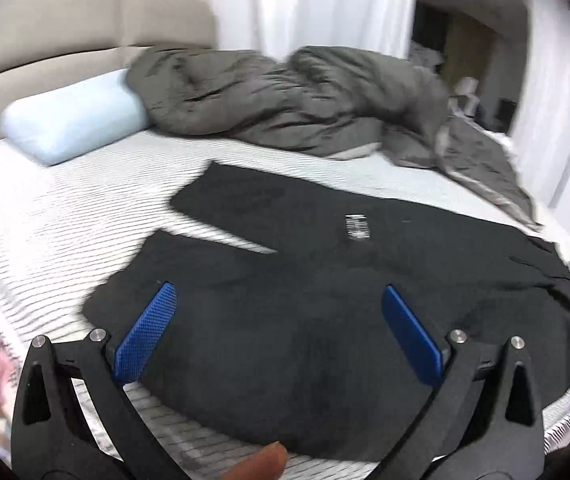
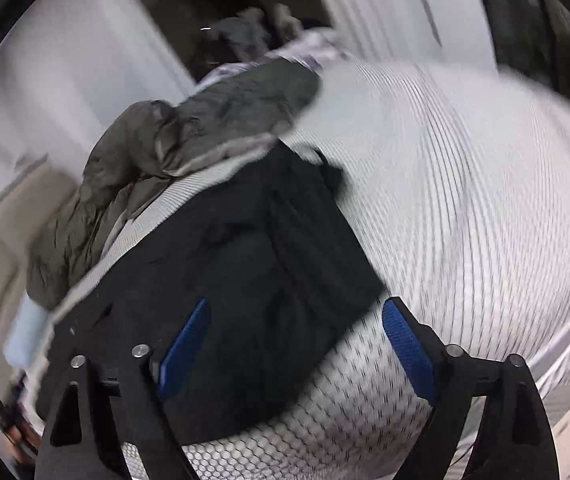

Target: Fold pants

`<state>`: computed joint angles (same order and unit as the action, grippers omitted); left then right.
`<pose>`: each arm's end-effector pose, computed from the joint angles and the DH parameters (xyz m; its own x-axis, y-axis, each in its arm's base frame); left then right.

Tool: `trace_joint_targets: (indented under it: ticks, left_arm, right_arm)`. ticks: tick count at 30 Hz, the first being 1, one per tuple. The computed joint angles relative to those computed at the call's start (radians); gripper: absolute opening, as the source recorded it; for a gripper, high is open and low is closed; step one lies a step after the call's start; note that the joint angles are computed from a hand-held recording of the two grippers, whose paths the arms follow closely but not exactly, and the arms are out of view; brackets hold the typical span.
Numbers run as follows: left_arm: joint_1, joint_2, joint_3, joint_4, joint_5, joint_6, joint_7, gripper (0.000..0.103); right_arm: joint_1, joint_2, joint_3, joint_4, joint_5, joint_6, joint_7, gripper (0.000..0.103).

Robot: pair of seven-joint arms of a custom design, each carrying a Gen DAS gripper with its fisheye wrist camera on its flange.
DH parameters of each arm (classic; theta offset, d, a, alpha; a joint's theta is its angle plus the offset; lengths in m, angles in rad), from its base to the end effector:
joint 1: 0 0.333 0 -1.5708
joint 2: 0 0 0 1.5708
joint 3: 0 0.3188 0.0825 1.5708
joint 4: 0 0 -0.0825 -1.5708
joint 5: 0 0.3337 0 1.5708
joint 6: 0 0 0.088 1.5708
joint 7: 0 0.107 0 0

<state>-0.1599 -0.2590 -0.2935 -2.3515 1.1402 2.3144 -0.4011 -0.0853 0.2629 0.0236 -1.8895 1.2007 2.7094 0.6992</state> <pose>0.4045 -0.1859 0.4884 0.6303 -0.7606 0.1555 -0.3523 -0.4587 -0.8158 0.6024 -0.0711 0.4418 0.0214 -0.8809 -0.4728 -0.7149 0.3171 -0.6231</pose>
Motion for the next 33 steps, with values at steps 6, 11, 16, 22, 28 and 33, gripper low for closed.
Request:
trace_joint_targets:
  ticks: [6,11,16,22,28,33]
  left_arm:
    - [0.000,-0.147,0.013,-0.141,-0.132,-0.018,-0.010,0.102]
    - [0.024,-0.243,0.030,-0.258,-0.228,0.022,-0.020,0.102]
    - [0.068,-0.310,0.053,-0.356,-0.280,0.145,-0.023,0.102]
    - [0.137,-0.340,0.075,-0.431,-0.301,0.336,0.007,0.077]
    - [0.274,-0.274,0.025,-0.396,-0.274,0.420,0.008,0.013]
    - [0.325,-0.401,-0.033,-0.424,-0.199,0.378,-0.059,0.003]
  right_arm:
    - [-0.051,0.133,0.027,0.103,0.141,-0.088,0.027,0.022]
    - [-0.032,-0.024,0.034,-0.058,0.314,0.046,-0.225,0.014]
    - [0.026,-0.018,-0.044,-0.100,0.022,0.053,0.045,0.027]
    - [-0.011,-0.076,-0.026,-0.133,0.202,0.022,-0.126,0.055]
    - [-0.018,-0.101,-0.058,-0.182,0.205,-0.044,-0.144,0.055]
    - [-0.003,-0.108,-0.061,-0.191,0.200,-0.045,-0.138,0.055]
